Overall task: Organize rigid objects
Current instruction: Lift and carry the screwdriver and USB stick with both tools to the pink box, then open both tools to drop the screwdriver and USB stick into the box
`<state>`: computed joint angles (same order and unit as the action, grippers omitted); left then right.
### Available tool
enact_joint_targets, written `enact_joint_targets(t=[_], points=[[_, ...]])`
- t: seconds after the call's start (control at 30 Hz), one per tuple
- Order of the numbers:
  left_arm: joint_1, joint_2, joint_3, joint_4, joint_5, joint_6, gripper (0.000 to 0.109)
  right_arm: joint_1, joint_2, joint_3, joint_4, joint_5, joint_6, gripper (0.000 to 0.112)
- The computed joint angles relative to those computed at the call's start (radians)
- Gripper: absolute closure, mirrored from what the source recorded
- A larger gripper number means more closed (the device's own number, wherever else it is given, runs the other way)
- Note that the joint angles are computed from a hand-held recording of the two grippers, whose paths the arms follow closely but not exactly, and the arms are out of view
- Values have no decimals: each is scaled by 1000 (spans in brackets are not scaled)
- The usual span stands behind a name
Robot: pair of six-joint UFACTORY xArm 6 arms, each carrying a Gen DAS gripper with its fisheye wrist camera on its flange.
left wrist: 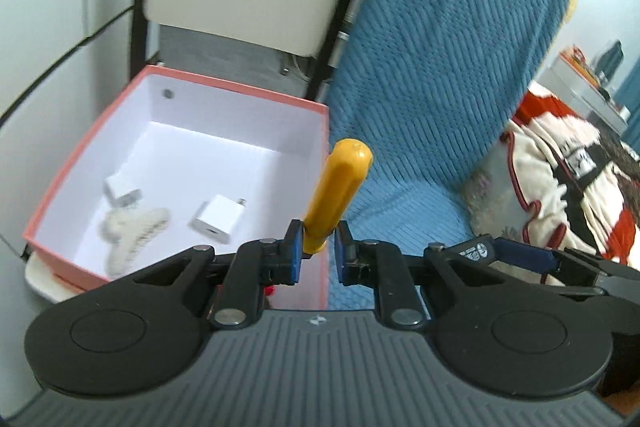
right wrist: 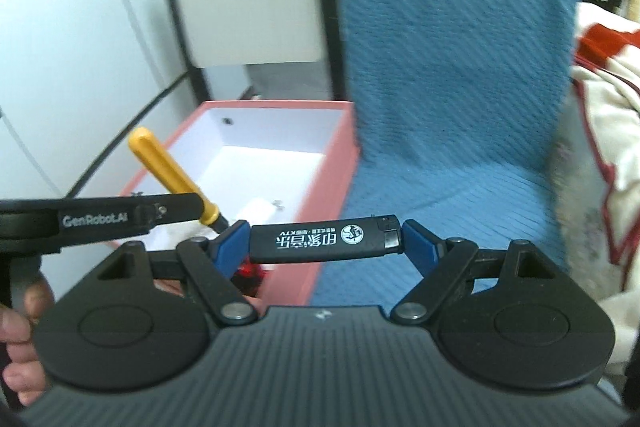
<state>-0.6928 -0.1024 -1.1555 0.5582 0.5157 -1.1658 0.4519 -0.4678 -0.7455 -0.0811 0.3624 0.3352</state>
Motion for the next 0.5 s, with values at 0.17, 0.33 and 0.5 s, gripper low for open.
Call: enact_joint_targets(t=[0.17, 0.33, 0.5], points=[[37, -83, 68, 25, 15, -33, 89, 55, 57, -60, 24, -4, -34, 28], [82, -130, 111, 12, 11, -13, 90, 88, 129, -121, 29, -3, -42, 28], [147, -140, 146, -41, -17, 48, 90, 110, 234, -197, 28, 5, -31, 28]])
